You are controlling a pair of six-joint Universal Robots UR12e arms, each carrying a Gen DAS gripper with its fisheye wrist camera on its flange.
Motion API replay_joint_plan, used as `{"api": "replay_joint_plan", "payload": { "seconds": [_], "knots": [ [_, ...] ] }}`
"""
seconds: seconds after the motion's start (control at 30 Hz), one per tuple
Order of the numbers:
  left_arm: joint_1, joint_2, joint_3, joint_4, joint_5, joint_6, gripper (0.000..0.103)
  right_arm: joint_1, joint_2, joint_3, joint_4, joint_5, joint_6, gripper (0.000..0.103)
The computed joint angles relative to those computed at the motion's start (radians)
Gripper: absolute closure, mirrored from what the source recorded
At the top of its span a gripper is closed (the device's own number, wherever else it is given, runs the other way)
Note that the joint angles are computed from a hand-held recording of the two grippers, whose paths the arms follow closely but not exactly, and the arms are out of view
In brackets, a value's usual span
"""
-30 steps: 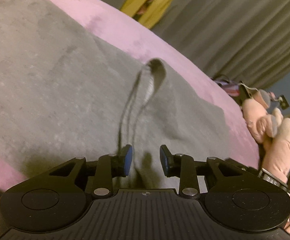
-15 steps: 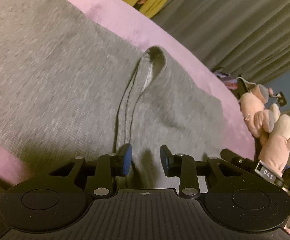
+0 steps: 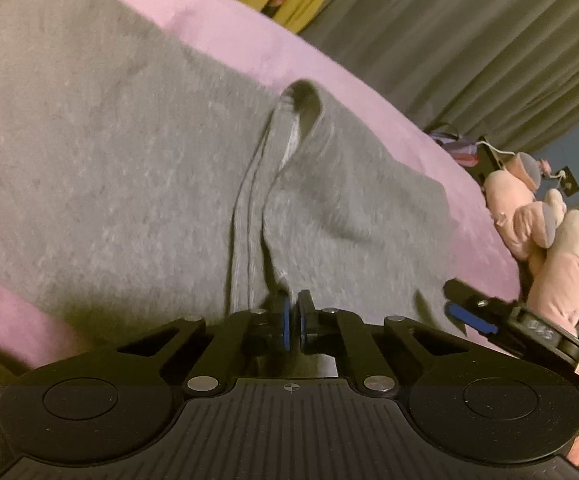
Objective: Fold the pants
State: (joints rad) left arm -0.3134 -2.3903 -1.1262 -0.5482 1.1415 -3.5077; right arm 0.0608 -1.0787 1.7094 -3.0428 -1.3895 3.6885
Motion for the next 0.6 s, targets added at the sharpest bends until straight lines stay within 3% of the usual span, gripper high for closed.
{"api": "replay_joint_plan", "payload": {
  "seconds": [0.03,0.1,0.13,0.23,0.33,0.4,0.47,0.53,0.6],
  "knots": [
    [-0.001,0.003,-0.004,0.010,0.009,0.010,0.098,0.004,-0.002,-0.005,0.022,-0.011,-0.014,0.050],
    [-0.005,0.008,-0.003,-0.002,0.031,0.028,0.098,0.017,-0.007,-0.025,0.114,-0.041,-0.047,0.064],
    [-0.005,0.010,-0.002,-0.012,0.034,0.031,0.098,0.026,-0.010,-0.034,0.160,-0.064,-0.061,0.066],
    [-0.008,0.015,0.002,-0.063,0.054,0.042,0.098,0.065,-0.015,-0.059,0.273,-0.157,-0.098,0.067],
    [-0.007,0.025,-0.007,-0.088,0.073,0.045,0.098,0.104,-0.020,-0.058,0.297,-0.227,-0.162,0.066],
    [-0.007,0.028,-0.008,-0.086,0.084,0.044,0.097,0.110,-0.024,-0.045,0.263,-0.213,-0.225,0.065],
    [-0.012,0.033,-0.007,-0.083,0.127,0.074,0.096,0.094,-0.031,-0.026,0.218,-0.149,-0.216,0.064],
    [-0.021,0.036,-0.001,-0.067,0.188,0.116,0.081,0.076,-0.036,-0.011,0.178,-0.109,-0.145,0.064],
    [-0.027,0.029,0.011,-0.026,0.213,0.153,0.069,0.072,-0.037,-0.002,0.149,-0.141,-0.080,0.064]
  ]
}}
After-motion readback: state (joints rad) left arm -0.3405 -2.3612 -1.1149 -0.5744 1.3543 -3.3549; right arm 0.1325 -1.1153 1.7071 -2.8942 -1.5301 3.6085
